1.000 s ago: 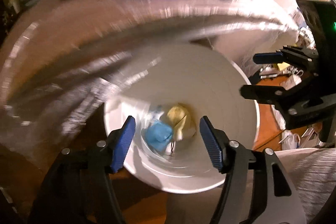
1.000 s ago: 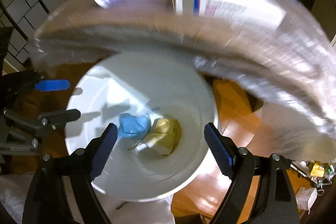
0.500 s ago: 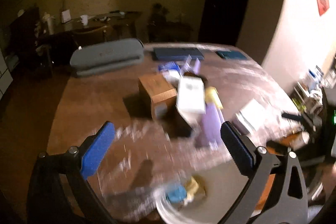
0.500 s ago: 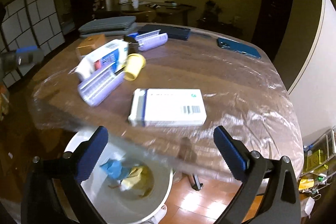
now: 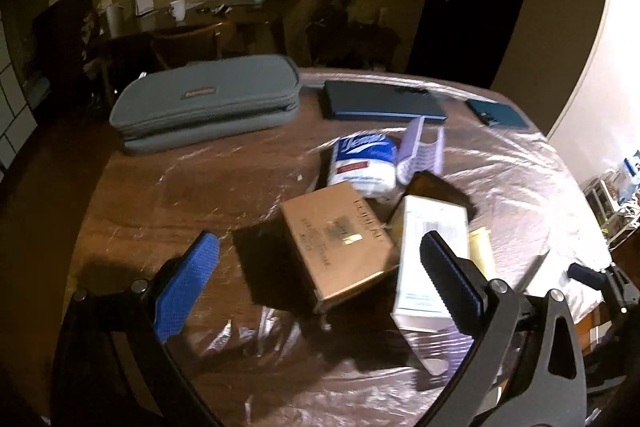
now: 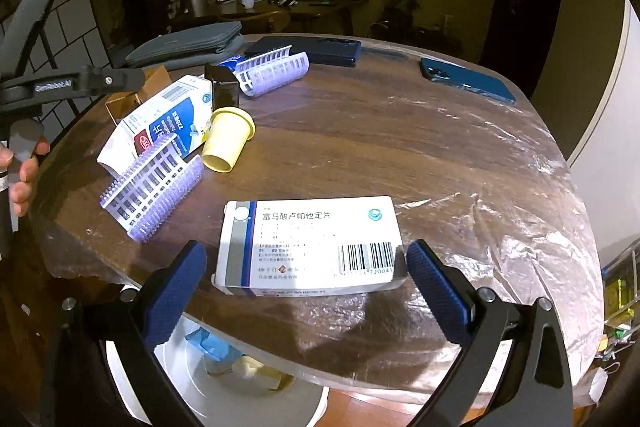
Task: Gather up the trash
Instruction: 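Grasp the L'Oreal box with the left gripper while the right gripper grasps the white medicine box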
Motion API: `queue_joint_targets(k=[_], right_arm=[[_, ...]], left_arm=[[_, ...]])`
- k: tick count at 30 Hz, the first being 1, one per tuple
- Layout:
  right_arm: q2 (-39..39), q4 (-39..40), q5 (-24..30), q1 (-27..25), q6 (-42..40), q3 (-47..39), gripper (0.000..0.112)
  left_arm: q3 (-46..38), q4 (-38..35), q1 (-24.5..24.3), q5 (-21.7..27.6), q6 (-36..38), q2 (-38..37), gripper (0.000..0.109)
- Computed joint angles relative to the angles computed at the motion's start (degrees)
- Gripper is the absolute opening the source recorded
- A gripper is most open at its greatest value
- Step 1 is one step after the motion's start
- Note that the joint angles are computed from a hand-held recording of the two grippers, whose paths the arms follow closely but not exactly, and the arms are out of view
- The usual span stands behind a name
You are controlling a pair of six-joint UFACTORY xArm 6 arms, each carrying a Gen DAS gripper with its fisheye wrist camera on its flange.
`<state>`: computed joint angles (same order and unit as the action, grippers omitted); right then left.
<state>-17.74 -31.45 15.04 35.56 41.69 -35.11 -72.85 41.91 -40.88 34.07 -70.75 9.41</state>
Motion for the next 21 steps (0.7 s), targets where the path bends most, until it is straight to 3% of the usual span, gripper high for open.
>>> queue_joint_targets(k=[10, 15, 21], right_arm=[[2.9, 2.6, -1.0, -0.1, -2.3, -1.4, 0.098], [4.2, 2.4, -1.2, 0.1, -2.6, -2.4, 0.098], [4.4, 3.1, -1.3, -0.1, -3.0, -2.4, 0.096]], left_arm=[[-1.1, 1.0, 1.6, 2.5, 1.3, 1.8, 0.100], [-2.5, -0.6, 2.4, 1.3, 4.9, 3.8, 0.086], [-3.5, -1.6, 2.7, 0.8, 6.9, 5.3, 0.059]])
